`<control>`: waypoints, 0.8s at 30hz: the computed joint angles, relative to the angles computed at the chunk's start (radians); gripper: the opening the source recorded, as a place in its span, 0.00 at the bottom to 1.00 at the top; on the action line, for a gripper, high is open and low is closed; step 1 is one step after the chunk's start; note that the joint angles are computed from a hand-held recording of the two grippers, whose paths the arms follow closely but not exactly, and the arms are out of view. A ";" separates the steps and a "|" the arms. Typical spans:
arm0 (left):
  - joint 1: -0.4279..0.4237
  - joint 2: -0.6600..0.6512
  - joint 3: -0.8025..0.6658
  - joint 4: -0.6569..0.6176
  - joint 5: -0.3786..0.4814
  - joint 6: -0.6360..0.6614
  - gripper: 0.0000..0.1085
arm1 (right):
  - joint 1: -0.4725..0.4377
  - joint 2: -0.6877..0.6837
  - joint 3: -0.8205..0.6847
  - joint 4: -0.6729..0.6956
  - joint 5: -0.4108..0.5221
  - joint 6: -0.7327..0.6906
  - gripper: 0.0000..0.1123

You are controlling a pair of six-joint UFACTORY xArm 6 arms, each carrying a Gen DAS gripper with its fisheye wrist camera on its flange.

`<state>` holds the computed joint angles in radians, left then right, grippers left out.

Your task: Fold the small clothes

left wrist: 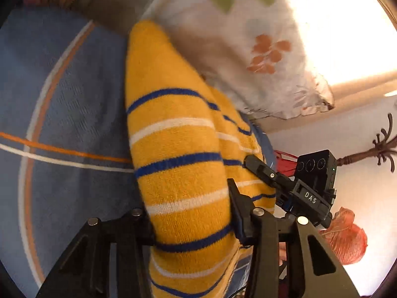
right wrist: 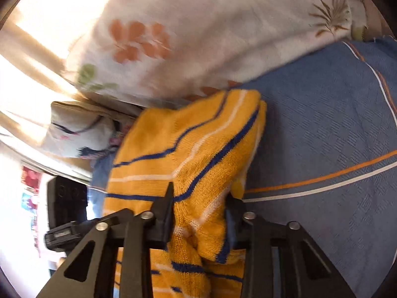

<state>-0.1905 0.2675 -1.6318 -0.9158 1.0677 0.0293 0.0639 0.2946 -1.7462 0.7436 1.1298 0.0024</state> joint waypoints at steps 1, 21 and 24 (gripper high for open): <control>0.008 -0.010 -0.011 0.011 0.015 0.007 0.40 | 0.001 -0.008 -0.004 0.019 -0.004 -0.008 0.28; 0.100 -0.318 0.284 0.351 -0.034 -0.071 0.53 | 0.187 0.005 -0.172 -0.481 -0.050 0.215 0.52; 0.119 -0.332 0.274 0.391 -0.039 -0.058 0.53 | 0.207 0.117 -0.266 -0.469 0.014 0.273 0.52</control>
